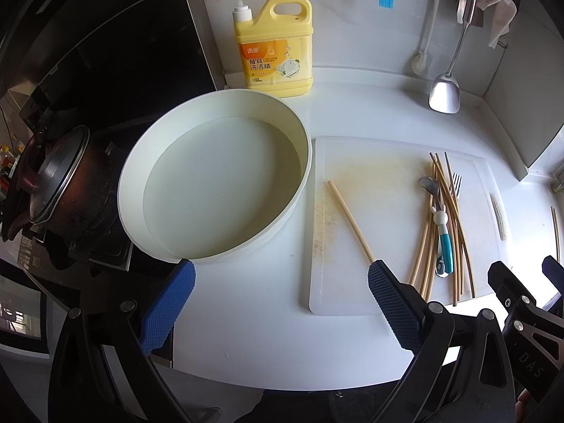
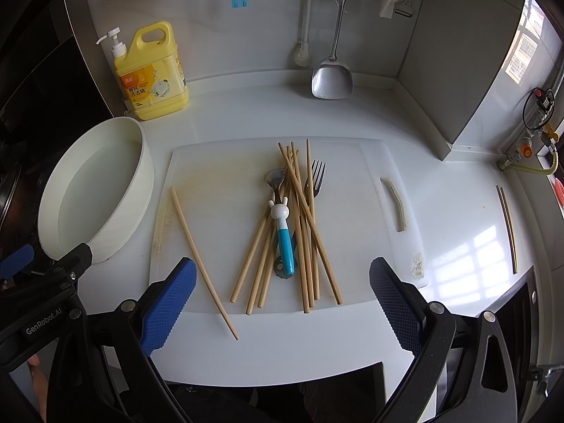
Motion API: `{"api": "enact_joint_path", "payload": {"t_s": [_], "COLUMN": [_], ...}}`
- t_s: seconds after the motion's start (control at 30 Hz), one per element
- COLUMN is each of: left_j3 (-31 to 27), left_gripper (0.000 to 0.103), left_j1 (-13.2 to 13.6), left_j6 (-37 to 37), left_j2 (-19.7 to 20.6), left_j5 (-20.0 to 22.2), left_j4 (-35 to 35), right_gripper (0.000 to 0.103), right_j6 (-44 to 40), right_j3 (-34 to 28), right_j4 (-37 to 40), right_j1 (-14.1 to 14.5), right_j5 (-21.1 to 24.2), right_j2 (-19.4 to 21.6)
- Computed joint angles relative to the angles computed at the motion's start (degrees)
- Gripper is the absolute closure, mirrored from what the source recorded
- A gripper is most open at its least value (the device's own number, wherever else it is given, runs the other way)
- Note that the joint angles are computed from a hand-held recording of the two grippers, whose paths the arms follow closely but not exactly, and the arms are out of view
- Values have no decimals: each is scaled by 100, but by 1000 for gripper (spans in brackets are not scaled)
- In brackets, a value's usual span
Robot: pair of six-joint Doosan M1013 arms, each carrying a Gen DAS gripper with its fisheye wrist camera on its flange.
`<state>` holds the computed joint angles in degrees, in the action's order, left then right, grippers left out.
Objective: Organize utensils
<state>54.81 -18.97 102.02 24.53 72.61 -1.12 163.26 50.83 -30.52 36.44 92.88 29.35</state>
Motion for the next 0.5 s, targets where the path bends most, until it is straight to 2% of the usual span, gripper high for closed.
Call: {"api": "enact_joint_path", "payload": {"t_s": [0.5], "left_j3": [-62], "left_gripper": [6], "left_j1": [5], "left_j6": [7], "left_j2": [20], "left_j5": [47], "left_j4": [-1], "right_gripper": [9], "right_j6": [-10], "right_j3": [-5], "right_j4": [10], "right_j1": [-1], "right_j5": [1], "right_j2": [-4]}}
